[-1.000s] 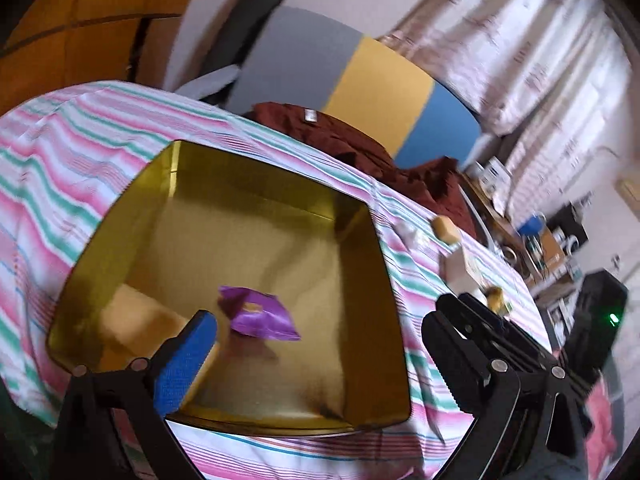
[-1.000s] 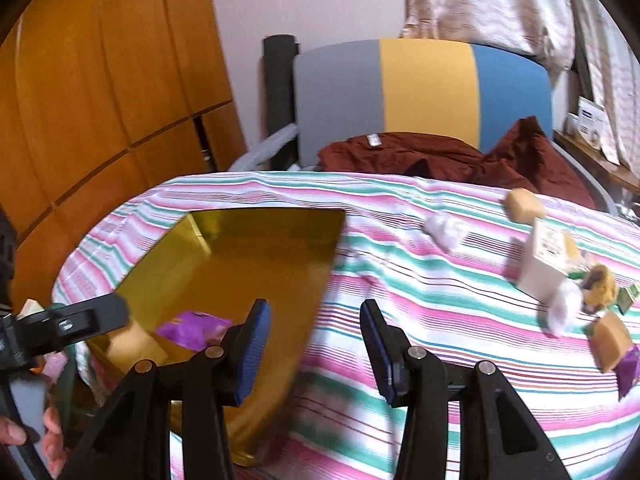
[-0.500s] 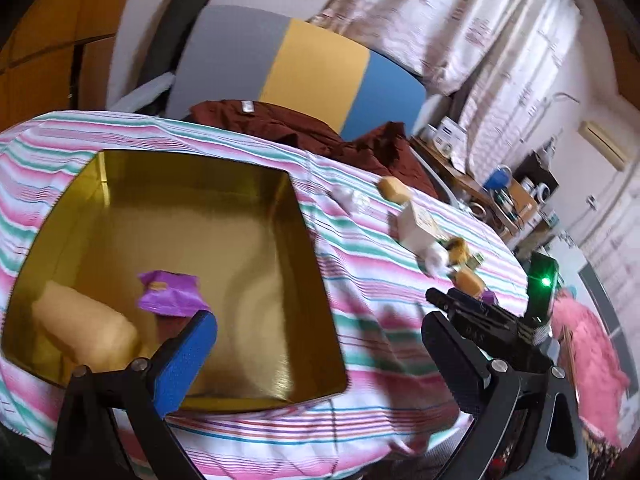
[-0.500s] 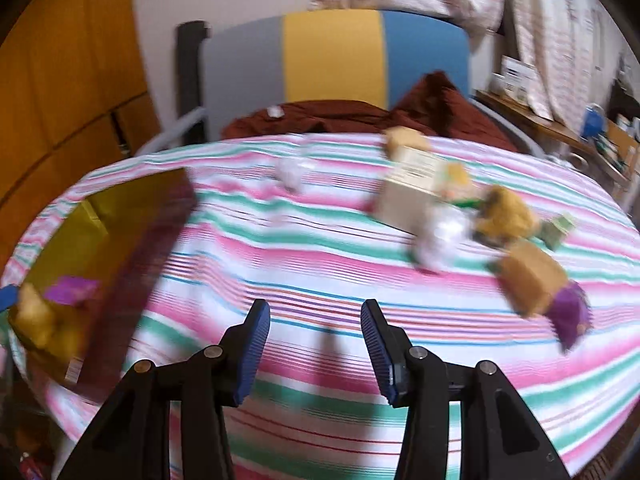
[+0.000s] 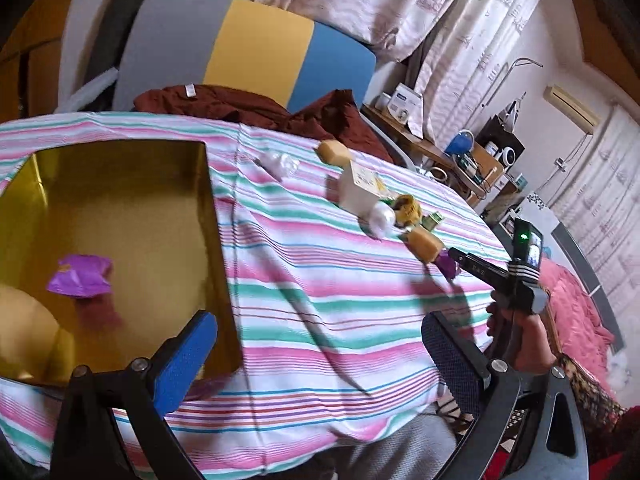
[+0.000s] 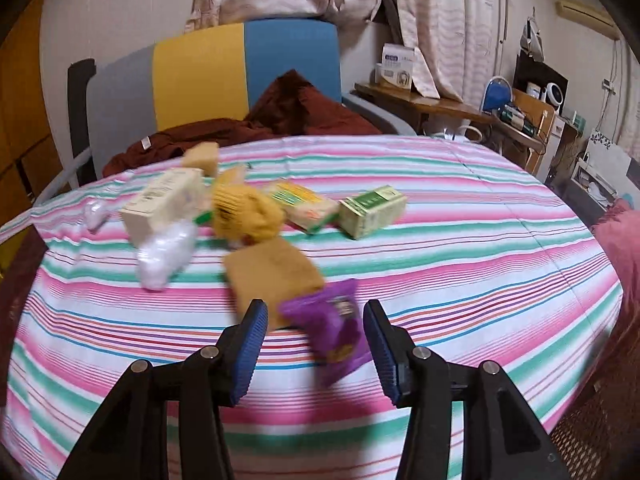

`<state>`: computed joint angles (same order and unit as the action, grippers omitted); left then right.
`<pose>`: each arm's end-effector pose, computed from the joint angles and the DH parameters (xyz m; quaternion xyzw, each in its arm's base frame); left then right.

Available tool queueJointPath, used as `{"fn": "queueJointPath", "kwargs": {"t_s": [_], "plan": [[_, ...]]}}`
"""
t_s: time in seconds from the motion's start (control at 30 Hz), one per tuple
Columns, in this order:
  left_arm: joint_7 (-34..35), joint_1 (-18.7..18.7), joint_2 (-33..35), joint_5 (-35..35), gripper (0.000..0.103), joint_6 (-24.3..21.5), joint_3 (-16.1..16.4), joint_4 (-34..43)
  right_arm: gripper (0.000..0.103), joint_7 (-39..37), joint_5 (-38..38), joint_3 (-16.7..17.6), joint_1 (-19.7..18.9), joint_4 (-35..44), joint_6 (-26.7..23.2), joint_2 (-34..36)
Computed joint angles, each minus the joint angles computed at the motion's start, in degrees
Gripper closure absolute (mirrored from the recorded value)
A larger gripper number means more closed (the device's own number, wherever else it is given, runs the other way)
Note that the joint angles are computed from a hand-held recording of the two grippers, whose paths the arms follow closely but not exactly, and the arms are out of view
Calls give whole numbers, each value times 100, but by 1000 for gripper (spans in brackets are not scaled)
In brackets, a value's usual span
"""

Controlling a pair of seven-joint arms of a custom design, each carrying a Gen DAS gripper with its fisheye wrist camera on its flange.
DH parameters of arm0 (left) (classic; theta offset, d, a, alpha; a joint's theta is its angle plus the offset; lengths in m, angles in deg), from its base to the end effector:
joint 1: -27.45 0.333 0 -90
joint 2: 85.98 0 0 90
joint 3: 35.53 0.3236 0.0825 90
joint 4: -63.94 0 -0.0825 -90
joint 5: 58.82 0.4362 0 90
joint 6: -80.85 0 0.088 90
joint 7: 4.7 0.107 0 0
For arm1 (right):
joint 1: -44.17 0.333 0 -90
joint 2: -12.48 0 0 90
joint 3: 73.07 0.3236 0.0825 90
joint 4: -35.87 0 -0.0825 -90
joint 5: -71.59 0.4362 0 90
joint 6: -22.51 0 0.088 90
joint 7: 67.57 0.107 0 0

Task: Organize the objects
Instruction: 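Move the right tool back to the items and grasp another purple packet, then grasp a second yellow sponge with the left tool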

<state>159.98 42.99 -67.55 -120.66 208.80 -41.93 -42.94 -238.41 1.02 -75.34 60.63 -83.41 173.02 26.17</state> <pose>0.6813 0.0868 0.3415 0.4818 -0.7646 0.4279 0.0067 0.6123 0.1786 0.3036 -0.4894 0.7841 -0.3292 0.1932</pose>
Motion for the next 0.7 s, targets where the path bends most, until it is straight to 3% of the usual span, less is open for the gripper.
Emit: {"fn": "queueJointPath", "kwargs": {"t_s": [0.17, 0.23, 0.37, 0.57, 0.7], "plan": [[-59, -87, -54, 160, 0, 8, -13, -88, 53, -526, 194, -68, -168, 64, 516, 214], [-38, -122, -93, 207, 0, 15, -17, -132, 53, -697, 135, -95, -89, 121, 386, 269], [-81, -198, -103, 287, 0, 76, -18, -157, 69, -377, -95, -189, -62, 82, 626, 271], [-320, -266, -21, 455, 0, 92, -25, -83, 69, 468, -531, -306, -97, 10, 521, 129], [-367, -294, -41, 509, 0, 123, -45, -92, 69, 89, -75, -259, -305, 226, 502, 299]]}}
